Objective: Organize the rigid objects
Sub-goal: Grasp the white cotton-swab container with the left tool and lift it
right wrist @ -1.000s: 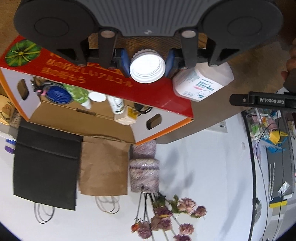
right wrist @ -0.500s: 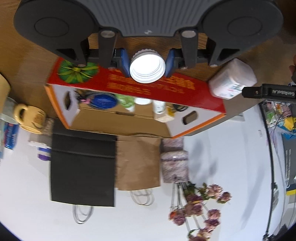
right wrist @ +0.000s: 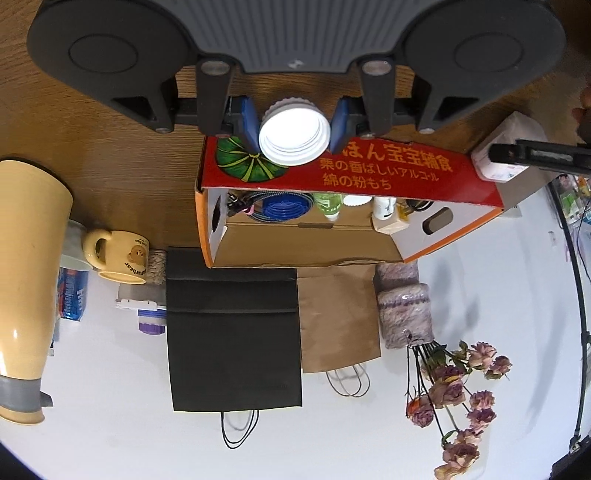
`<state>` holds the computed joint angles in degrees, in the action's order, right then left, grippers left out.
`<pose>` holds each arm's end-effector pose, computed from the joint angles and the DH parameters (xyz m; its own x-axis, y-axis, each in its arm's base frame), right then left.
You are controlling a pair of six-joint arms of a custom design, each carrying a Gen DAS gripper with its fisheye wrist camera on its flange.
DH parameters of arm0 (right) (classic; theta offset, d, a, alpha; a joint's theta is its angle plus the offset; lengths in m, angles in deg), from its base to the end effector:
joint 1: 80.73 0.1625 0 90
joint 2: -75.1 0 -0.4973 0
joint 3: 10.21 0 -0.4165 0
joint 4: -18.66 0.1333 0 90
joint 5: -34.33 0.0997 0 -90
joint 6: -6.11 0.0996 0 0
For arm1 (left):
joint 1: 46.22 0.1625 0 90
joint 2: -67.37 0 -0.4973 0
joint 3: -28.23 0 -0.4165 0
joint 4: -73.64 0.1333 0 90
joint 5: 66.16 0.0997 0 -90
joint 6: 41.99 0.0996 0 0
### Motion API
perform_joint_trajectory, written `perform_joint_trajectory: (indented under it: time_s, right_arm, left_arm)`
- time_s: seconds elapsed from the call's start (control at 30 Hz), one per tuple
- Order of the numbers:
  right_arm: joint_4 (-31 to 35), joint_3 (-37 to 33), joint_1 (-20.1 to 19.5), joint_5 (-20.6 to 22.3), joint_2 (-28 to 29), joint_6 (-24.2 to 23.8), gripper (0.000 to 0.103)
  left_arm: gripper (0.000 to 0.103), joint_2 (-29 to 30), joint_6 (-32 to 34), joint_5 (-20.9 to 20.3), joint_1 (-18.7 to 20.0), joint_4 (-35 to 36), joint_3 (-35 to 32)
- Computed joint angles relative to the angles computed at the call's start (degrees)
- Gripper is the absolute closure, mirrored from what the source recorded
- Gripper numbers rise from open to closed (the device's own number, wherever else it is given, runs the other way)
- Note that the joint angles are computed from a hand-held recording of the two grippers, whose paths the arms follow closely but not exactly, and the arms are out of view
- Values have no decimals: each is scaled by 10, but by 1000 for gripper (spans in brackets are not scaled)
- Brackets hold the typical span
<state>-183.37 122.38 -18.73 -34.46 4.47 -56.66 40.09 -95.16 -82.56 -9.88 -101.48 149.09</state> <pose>-0.0833 -0.5174 0.2809 -0.7042 -0.4157 0.5756 -0.7098 0.4307 -0.5574 -0.2756 -0.4868 -0.0677 -0.6699 -0.2827 -0.6866 0.4347 0.6003 -0.6713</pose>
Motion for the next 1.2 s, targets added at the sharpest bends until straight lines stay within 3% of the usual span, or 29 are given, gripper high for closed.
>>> perform_joint_trajectory:
  time_s: [0.17,0.43,0.5,0.53,0.6,1.2]
  right_arm:
    - [3,4,2,-5,1,-13,64]
    - [0,7,2,-8,1,-15,64]
    - [-2,7,3,-10,2,-16,64]
    - [-3,7,3,-11,3,-16,64]
    - [-6,7,4,-14,4,-16,64]
    - [-26,13,2,-13,8,-18,64]
  left_arm:
    - [0,3,-53,18,8,88,-21]
    - [3,6,-58,17,16,75,-21]
    - [19,8,-43,13,17,49,-19]
    - [22,10,-39,11,18,42,-19]
    - [37,19,3,7,16,-19,-14]
    - [36,42,77,22,-15,-129,7]
